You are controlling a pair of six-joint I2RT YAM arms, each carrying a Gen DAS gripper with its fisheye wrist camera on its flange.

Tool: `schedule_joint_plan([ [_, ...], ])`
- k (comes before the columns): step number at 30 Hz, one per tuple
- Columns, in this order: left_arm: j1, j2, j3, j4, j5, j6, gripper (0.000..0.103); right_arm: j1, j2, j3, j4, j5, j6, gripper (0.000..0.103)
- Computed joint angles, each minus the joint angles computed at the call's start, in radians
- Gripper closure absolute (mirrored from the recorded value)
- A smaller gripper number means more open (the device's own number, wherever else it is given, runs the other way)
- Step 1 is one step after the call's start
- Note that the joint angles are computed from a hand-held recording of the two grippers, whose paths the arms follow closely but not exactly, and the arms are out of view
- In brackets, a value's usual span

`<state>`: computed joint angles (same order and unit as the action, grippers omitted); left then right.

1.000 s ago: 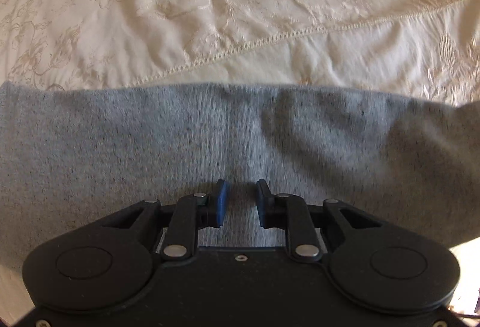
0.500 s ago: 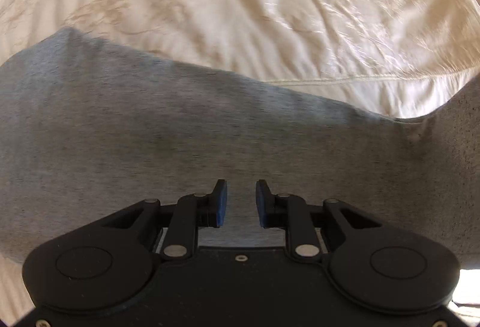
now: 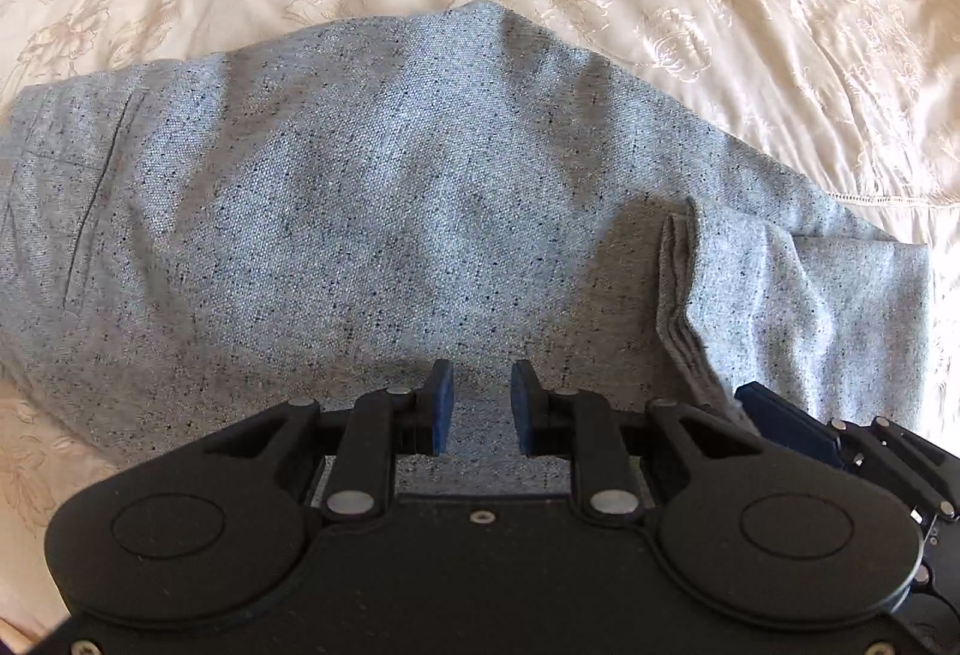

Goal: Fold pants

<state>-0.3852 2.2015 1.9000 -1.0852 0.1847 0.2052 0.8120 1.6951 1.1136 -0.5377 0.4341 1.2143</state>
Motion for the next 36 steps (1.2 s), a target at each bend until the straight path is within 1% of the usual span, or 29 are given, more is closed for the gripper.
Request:
schedule_joint_plan([
  [2, 0.011, 0.009, 0.016, -0.013, 0.010, 0.022, 0.074, 0.014, -0.047, -0.035, 0.057, 0.007, 0.004, 0.072],
  [4, 0.006, 0.023, 0.040, -0.023, 0.024, 0.016, 0.074, 0.035, -0.078, -0.039, 0.070, 0.024, -0.018, 0.072],
  [6, -0.008, 0.033, 0.065, -0.027, 0.036, -0.005, 0.074, 0.059, -0.116, -0.039, 0.042, 0.038, -0.039, 0.072],
  [7, -0.018, 0.032, 0.079, -0.032, 0.050, -0.012, 0.074, 0.074, -0.133, -0.033, 0.002, 0.059, -0.030, 0.072],
  [10, -0.061, 0.017, 0.084, -0.027, 0.075, 0.001, 0.074, 0.090, -0.189, -0.038, -0.153, 0.108, 0.069, 0.072],
  [12, -0.099, 0.009, 0.076, -0.020, 0.087, 0.016, 0.074, 0.062, -0.230, -0.056, -0.284, 0.109, 0.166, 0.072],
  [14, -0.138, 0.004, 0.064, -0.023, 0.096, 0.025, 0.074, 0.006, -0.277, -0.099, -0.348, 0.081, 0.207, 0.070],
  [16, -0.169, -0.028, 0.004, -0.013, 0.095, 0.044, 0.074, -0.097, -0.359, -0.195, -0.321, 0.023, 0.166, 0.076],
  [18, -0.188, -0.070, -0.078, 0.003, 0.075, 0.074, 0.074, -0.192, -0.419, -0.282, -0.260, -0.030, 0.085, 0.079],
  [19, -0.193, -0.092, -0.122, 0.005, 0.056, 0.091, 0.074, -0.237, -0.429, -0.309, -0.242, -0.052, 0.050, 0.080],
  [20, -0.197, -0.106, -0.160, 0.019, 0.034, 0.098, 0.073, -0.290, -0.427, -0.331, -0.227, -0.075, 0.012, 0.084],
  [21, -0.197, -0.128, -0.212, 0.043, 0.005, 0.101, 0.072, -0.337, -0.423, -0.351, -0.213, -0.097, -0.023, 0.090],
  [23, -0.179, -0.157, -0.282, 0.087, -0.024, 0.082, 0.071, -0.425, -0.405, -0.377, -0.201, -0.147, -0.082, 0.098],
  [24, -0.170, -0.158, -0.286, 0.090, -0.032, 0.059, 0.064, -0.450, -0.400, -0.392, -0.187, -0.164, -0.102, 0.099],
  [25, -0.157, -0.149, -0.271, 0.073, -0.027, 0.030, 0.059, -0.463, -0.404, -0.406, -0.172, -0.172, -0.118, 0.099],
  [27, -0.140, -0.117, -0.221, 0.031, -0.008, -0.025, 0.059, -0.461, -0.414, -0.420, -0.162, -0.175, -0.140, 0.099],
  [29, -0.133, -0.091, -0.179, 0.002, -0.018, -0.074, 0.059, -0.442, -0.420, -0.418, -0.173, -0.168, -0.154, 0.097],
  [31, -0.141, -0.076, -0.157, -0.007, -0.037, -0.105, 0.059, -0.420, -0.431, -0.401, -0.199, -0.155, -0.151, 0.093],
  [33, -0.153, -0.063, -0.142, -0.009, -0.058, -0.128, 0.059, -0.380, -0.463, -0.378, -0.234, -0.131, -0.133, 0.086],
  [36, -0.179, -0.053, -0.141, 0.006, -0.092, -0.158, 0.059, -0.283, -0.504, -0.346, -0.288, -0.098, -0.099, 0.084],
])
